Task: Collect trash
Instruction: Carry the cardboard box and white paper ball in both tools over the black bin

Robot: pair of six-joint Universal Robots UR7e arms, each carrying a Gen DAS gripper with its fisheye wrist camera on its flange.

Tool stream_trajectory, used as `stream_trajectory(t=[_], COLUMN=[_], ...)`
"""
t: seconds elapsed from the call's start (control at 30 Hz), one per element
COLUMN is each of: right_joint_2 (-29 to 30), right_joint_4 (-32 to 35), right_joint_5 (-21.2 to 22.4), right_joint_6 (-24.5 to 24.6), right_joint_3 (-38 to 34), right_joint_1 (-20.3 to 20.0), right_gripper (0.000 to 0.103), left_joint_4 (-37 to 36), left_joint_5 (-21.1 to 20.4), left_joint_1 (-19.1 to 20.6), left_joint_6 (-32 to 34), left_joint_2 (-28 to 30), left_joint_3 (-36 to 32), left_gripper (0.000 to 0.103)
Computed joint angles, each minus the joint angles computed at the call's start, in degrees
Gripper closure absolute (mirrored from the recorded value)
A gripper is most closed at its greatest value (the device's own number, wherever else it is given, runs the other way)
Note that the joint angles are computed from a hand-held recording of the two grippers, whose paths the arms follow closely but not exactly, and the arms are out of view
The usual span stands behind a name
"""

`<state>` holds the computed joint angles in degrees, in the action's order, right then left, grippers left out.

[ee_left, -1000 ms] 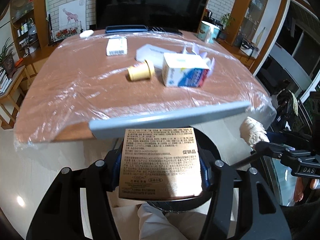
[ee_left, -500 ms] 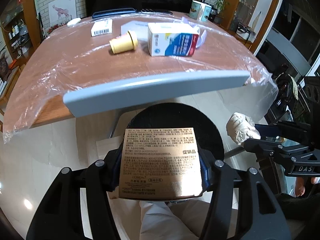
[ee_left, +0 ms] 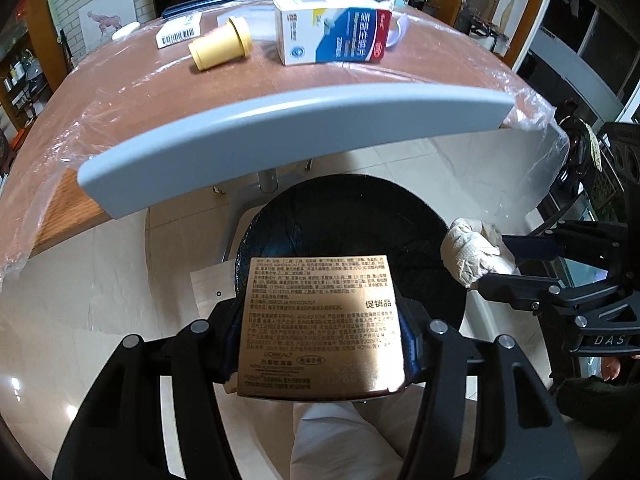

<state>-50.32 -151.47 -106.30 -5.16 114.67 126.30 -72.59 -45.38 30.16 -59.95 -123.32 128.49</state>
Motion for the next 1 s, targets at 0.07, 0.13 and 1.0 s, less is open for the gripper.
stream_trajectory(t=[0.07,0.13,1.0], right_joint_2=[0.53,1.05,6.00], right_joint_4=[0.01,0.08,1.88], right_joint_5=[-0.14,-0.39,-3.64], right_joint_6=[-0.39,-0.72,-1.65], right_joint_3=[-0.22,-0.43,-4.29], right_joint_1=[0.04,-0.05,-1.34], right_gripper=[0.057,0.057,0.057], left_joint_4=[-0.39,-1.08,-10.02], left_joint_5=[-0.12,-0.11,1.29], left_joint_1=[0.59,1.37,9.49], left_joint_6=[0.53,1.36,11.17], left_joint_2=[0.09,0.30,4.92], left_joint_3=[0.19,0.33,1.59], left_gripper=[0.044,0.044,0.044])
